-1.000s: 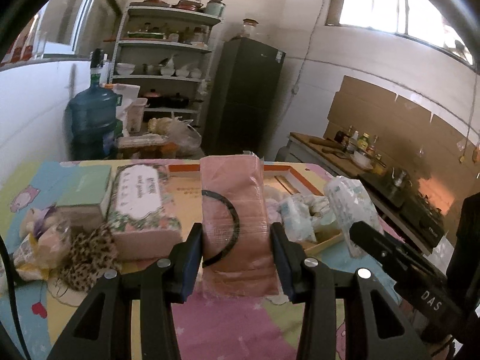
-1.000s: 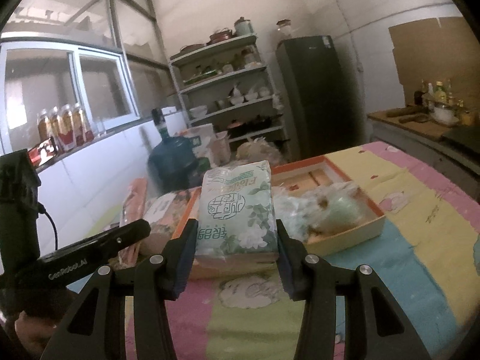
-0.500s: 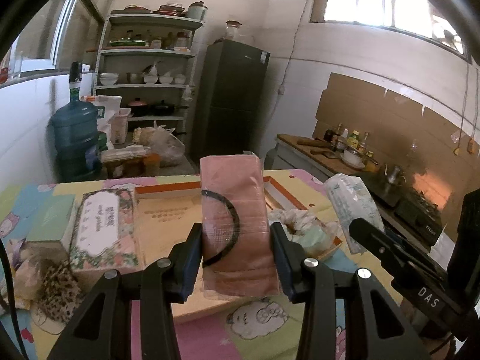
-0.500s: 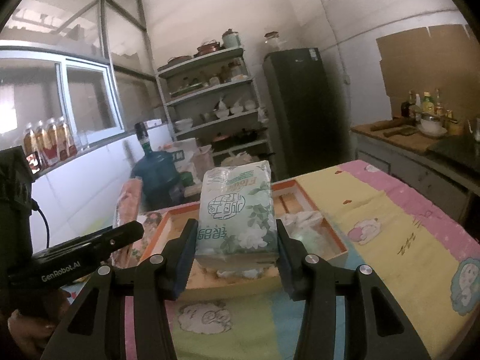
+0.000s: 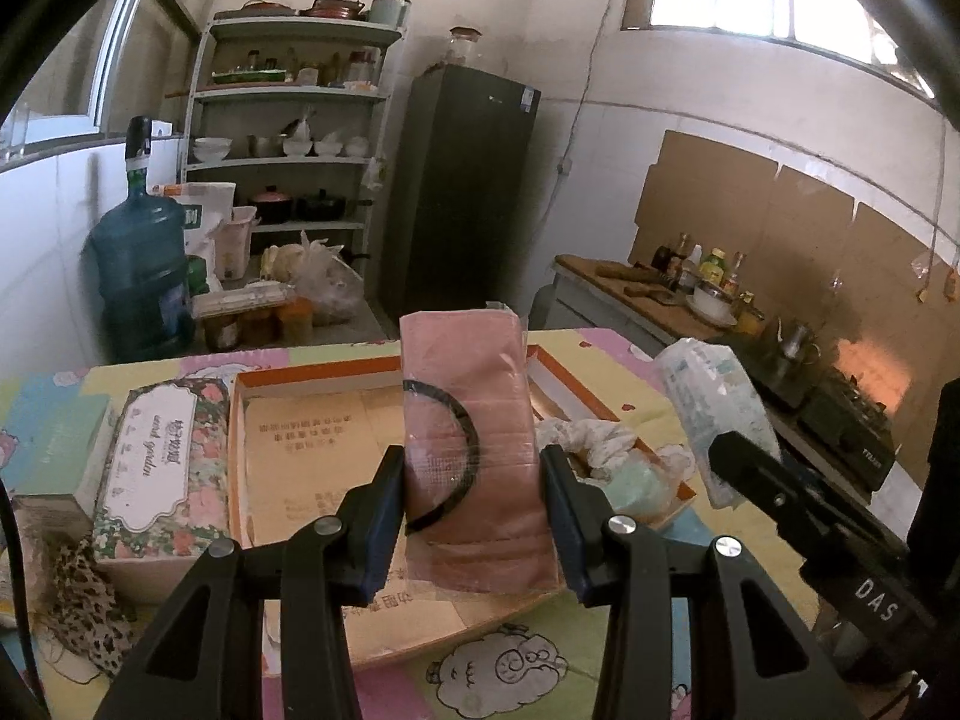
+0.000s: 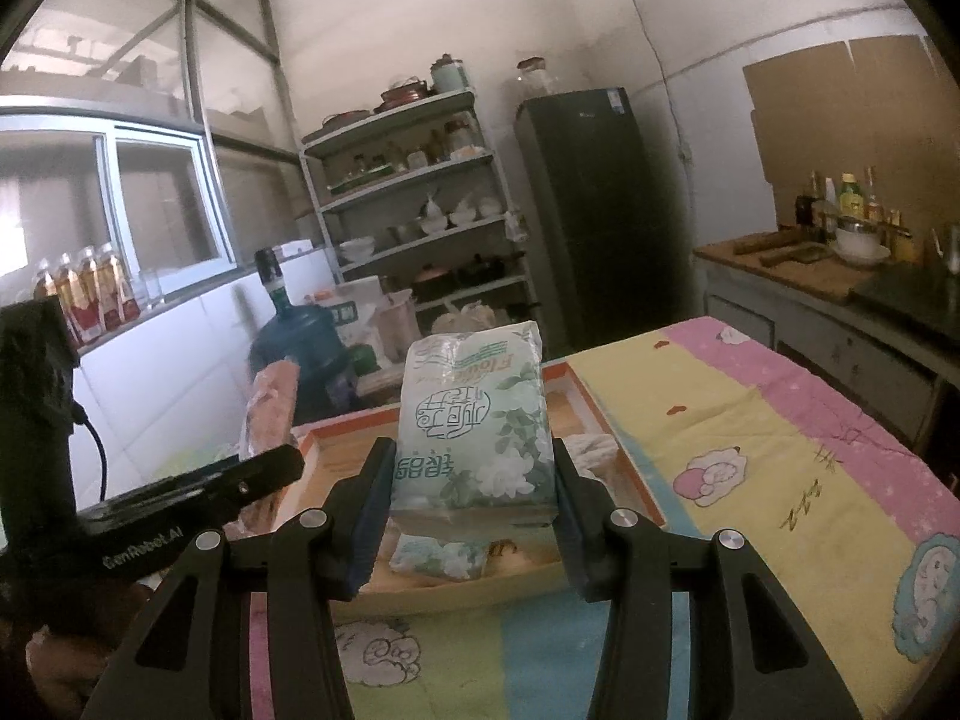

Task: Organize soft objects
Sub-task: 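Carry the pink towel pack and floral tissue pack over the box lid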

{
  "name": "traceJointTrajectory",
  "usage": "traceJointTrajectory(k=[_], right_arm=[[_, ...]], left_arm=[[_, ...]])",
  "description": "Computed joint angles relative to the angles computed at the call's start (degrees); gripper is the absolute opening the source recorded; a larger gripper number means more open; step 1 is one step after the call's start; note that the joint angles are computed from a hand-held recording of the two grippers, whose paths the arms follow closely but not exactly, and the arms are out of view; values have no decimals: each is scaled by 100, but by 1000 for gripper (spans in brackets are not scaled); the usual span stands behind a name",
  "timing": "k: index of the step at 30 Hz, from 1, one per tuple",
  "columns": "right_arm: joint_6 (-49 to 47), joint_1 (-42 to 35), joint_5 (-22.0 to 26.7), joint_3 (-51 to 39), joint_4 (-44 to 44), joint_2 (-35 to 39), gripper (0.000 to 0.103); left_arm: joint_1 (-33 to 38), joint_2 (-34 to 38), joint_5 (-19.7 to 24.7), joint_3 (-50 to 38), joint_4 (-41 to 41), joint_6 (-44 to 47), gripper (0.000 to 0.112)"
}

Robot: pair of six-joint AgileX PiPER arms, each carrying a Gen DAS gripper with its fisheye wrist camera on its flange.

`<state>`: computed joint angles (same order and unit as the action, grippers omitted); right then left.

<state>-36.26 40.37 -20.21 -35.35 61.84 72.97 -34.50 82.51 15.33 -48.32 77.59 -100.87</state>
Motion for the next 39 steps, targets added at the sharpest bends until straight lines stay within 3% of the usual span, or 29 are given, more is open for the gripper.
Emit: traceJointTrajectory(k=[11,21,31,39], right_arm=[[413,-183,150,-246,-473,355,50],[1048,-507,440,-550,-1302,763,50],[784,-619,562,-940,-1109,1190,50],[231,-649,867,-1443,-748,1709,50]], left_arm=[[191,377,-101,-141,33,-97,45],[448,676,-301,-313,-545,459,45],[670,923,-497,-458,-1051,966,45],[768,1159,-576,-632,-2488,2372,45]])
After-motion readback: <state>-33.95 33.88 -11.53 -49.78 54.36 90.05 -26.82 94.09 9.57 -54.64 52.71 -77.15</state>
